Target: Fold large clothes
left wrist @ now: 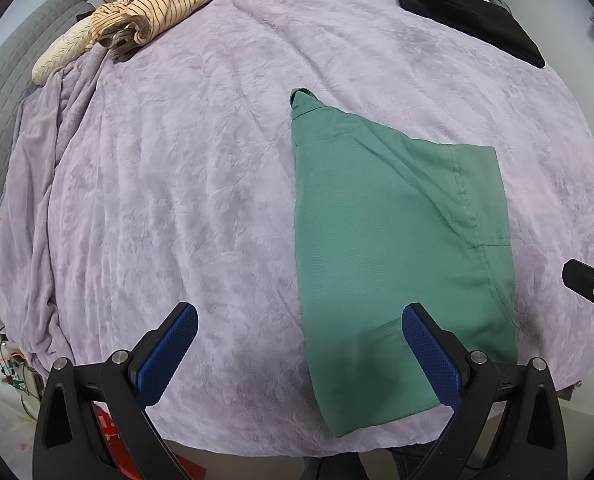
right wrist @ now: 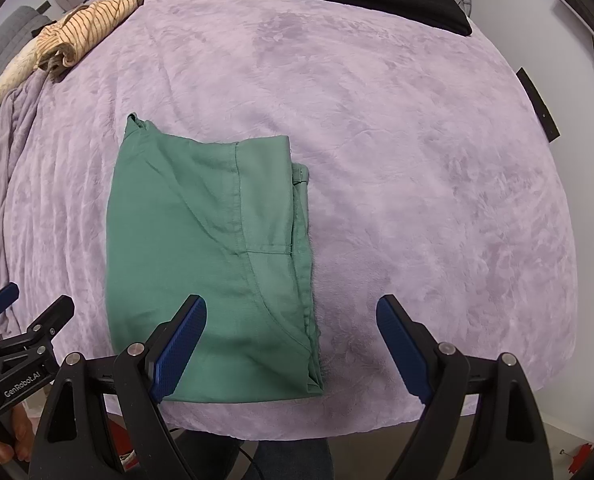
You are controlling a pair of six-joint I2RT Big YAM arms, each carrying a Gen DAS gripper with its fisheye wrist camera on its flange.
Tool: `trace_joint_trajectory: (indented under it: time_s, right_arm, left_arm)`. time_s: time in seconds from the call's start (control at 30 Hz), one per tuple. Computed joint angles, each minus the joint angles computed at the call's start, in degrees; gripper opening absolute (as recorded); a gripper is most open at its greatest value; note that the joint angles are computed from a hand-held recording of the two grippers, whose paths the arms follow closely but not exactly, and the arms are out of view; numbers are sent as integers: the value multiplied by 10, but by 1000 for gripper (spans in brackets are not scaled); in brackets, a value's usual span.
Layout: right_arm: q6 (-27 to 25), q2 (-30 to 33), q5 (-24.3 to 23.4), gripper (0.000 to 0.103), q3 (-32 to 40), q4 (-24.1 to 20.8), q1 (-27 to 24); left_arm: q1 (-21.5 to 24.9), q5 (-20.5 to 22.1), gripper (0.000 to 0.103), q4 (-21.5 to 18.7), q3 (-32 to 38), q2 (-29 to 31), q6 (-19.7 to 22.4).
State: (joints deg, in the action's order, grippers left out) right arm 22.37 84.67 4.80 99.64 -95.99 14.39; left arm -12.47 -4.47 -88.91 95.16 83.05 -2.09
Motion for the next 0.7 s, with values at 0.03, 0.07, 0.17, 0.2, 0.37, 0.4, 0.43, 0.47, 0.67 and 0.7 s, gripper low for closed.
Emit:
trace_joint_trajectory:
  time_s: [0.03,0.07,0.17,0.2,0.37,0.4,0.43,0.47,0.67,0.7]
  right_arm:
    - [0,0,0,89,0,0,0]
    - [0,1,0,89,0,-1,0]
    - [-1,3,0,89,2,-2,-1]
    - [-2,3,-1,89,1,-2,-1]
    - [0,4,-1,89,1,-4,0]
    - [0,3,-1,89,1,-4,0]
    - [-1,4,0,89,1,-5,1]
    - [0,4,0,89,1,-5,1]
    - [2,5,0,89,-1,-5,3]
    - [2,5,-1,89,-1,-5,3]
  left_arm:
    - [0,0,102,0,0,0,0]
    - [0,0,102,0,0,0,0]
    - [0,0,102,-1,1,1,0]
    - [0,0,102,-1,1,1,0]
    - [1,0,102,-2,2,2,0]
    - [2,0,102,0,0,3,2]
    - [3,1,102,1,-1,3,4]
    - [4,1,102,1,-1,3,4]
    - [6,1,102,1,-2,4,9]
    - [6,1,102,1,-1,5,9]
